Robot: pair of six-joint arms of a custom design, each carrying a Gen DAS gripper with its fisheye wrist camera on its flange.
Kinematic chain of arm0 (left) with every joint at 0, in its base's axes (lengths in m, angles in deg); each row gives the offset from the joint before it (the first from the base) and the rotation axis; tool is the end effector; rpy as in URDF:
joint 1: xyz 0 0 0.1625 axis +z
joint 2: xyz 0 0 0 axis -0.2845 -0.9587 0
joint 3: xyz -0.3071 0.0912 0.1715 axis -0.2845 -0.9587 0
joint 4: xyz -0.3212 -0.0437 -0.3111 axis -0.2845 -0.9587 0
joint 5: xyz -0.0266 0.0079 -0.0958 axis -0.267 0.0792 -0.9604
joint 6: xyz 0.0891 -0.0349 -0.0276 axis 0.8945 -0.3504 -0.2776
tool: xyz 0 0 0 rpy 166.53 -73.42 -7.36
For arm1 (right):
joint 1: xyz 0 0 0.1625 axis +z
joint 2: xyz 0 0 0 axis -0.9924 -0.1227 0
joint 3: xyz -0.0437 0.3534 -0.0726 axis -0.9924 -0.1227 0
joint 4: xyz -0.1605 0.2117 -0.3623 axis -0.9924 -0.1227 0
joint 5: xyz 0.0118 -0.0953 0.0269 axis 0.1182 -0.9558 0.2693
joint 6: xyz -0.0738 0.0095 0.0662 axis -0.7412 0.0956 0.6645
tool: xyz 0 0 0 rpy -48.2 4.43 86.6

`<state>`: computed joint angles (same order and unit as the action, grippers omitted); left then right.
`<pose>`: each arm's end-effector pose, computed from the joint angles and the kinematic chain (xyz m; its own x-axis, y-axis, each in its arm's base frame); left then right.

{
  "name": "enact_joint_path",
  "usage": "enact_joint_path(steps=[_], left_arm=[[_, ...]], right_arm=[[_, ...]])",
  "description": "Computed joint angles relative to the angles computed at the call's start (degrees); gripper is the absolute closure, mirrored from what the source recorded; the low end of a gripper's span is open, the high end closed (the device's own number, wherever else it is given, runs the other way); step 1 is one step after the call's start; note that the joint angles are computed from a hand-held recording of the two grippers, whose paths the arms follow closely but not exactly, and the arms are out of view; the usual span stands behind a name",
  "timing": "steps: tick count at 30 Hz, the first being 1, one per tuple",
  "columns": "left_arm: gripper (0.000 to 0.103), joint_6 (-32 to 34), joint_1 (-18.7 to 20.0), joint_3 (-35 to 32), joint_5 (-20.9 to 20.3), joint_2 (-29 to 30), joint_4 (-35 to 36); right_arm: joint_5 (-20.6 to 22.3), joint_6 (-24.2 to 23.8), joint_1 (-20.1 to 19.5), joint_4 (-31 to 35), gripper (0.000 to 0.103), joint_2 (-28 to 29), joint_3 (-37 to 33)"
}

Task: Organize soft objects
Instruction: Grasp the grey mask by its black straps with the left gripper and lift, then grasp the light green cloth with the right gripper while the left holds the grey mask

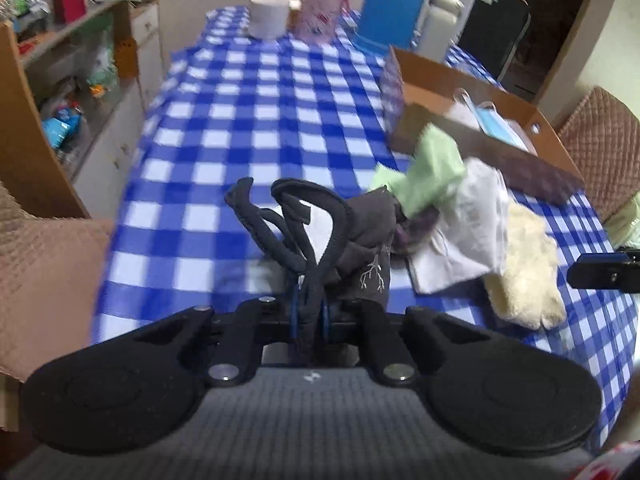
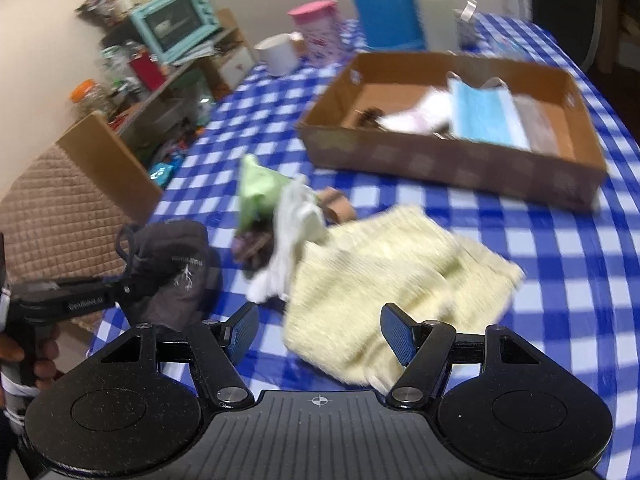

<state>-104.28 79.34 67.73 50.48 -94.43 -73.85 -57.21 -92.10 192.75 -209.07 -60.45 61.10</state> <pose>0.0437 -0.3852 0.3175 -0.7663 -0.2951 -0.5707 0.1938 0.7407 -0.6433 0.3054 -0.5101 -0.0018 -0.7977 -0.5529 0.2409 -0.5942 0.7888 -0.1571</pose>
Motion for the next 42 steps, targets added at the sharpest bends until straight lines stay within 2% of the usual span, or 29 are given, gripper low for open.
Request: enact_joint_path(steps=[5,6,7,10,19,27,29,30,31,34,42], left_arm=[[0.094,-2.23,-2.64,-0.82,5.88,-1.48,3.55],[0.094,-2.31,-2.92,-1.05,6.54,-1.31,3.74],[0.094,-2.21,-3.12,-1.28,7.04,-1.05,3.57],[0.094,-0.55,-2.81,-2.12,7.25,0.46,1.12],[0.094,7.23,-0.01,-5.51,6.0,6.35,-8.26],[0.094,12.17,1.99,-8.05,4.59,10.78,-13.61],[0.093,12.48,2.26,-8.42,4.3,11.33,-13.76],[0.094,12.68,2.3,-8.56,4.21,11.55,-13.94],[0.094,12.84,2.27,-8.63,4.12,11.66,-14.09],[0.094,13.53,1.95,-8.69,4.16,11.76,-14.76],[0.093,17.82,0.11,-10.31,4.69,13.93,-18.84]], right_arm=[[3.91,-5.84,1.39,-1.12,0.035,3.37,-2.32],[4.61,-6.84,1.7,-1.45,0.039,4.28,-2.91],[5.25,-7.66,1.95,-1.51,0.048,5.3,-3.71],[5.41,-7.84,2.78,-1.01,0.052,8.75,-6.88],[1.74,-8.24,4.37,-5.72,0.052,18.05,-16.58],[-2.62,-11.3,4.79,-5.73,0.053,22.84,-21.56],[-3.01,-13.18,4.65,-6.08,0.073,23.43,-21.86],[-3.16,-13.86,4.61,-5.67,0.098,23.44,-21.93],[-3.02,-14.09,4.51,-5.72,0.101,23.24,-21.68],[-1.14,-14.47,4.05,-8.4,0.101,22.14,-20.41],[4.74,-9.89,2.93,-11.4,0.101,17.58,-19.22]])
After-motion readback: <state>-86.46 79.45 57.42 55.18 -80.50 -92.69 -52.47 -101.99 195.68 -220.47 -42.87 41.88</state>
